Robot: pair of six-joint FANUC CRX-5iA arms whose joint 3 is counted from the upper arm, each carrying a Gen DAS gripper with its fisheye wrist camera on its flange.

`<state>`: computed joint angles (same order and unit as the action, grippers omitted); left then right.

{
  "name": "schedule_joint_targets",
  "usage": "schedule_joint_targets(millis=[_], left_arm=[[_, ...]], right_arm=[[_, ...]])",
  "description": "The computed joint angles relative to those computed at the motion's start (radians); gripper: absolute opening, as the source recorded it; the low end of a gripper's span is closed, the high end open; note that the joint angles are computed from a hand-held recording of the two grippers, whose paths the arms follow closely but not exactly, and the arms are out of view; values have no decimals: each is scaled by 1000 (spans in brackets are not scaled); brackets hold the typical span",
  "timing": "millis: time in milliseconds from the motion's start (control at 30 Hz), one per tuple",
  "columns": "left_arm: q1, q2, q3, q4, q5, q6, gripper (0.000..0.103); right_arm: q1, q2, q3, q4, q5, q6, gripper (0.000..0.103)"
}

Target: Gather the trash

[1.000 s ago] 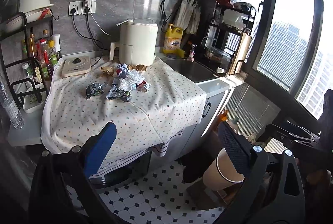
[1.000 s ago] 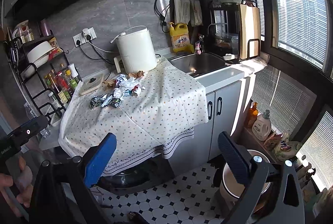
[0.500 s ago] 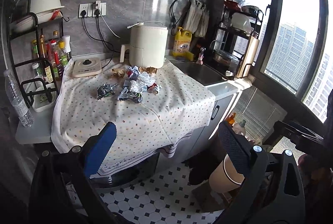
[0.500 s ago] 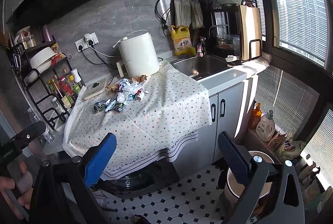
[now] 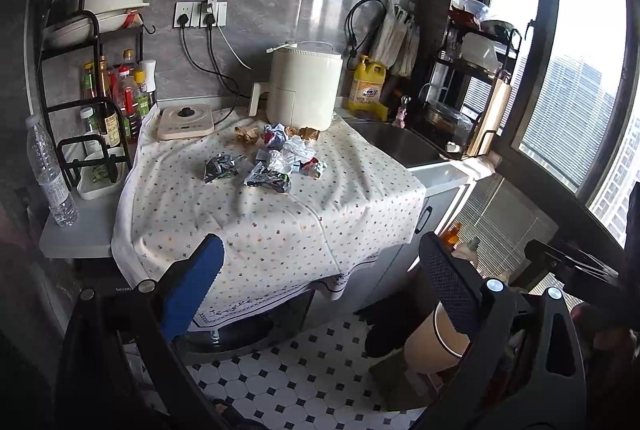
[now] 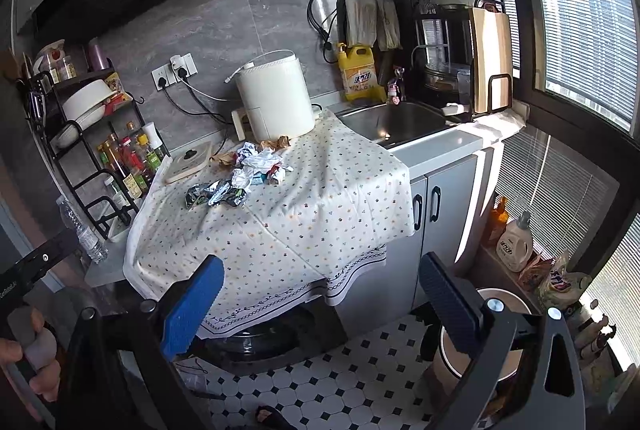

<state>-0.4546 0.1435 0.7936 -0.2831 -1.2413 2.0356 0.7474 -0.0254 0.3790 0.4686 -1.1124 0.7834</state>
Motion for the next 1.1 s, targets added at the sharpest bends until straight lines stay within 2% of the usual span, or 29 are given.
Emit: schedule_joint_targets(millis=[667,900,1100], left_arm=[[-3,-21,-26,-12,-1,9,97],[15,-13,-24,-4,-17,20,97],[78,38,17,48,-23,-5,97]], right_arm=[[13,-2,-10,7,-5,-9,95],[-3,49,30,-4,1,-1,96],[-27,116,80,3,44,-9,96]])
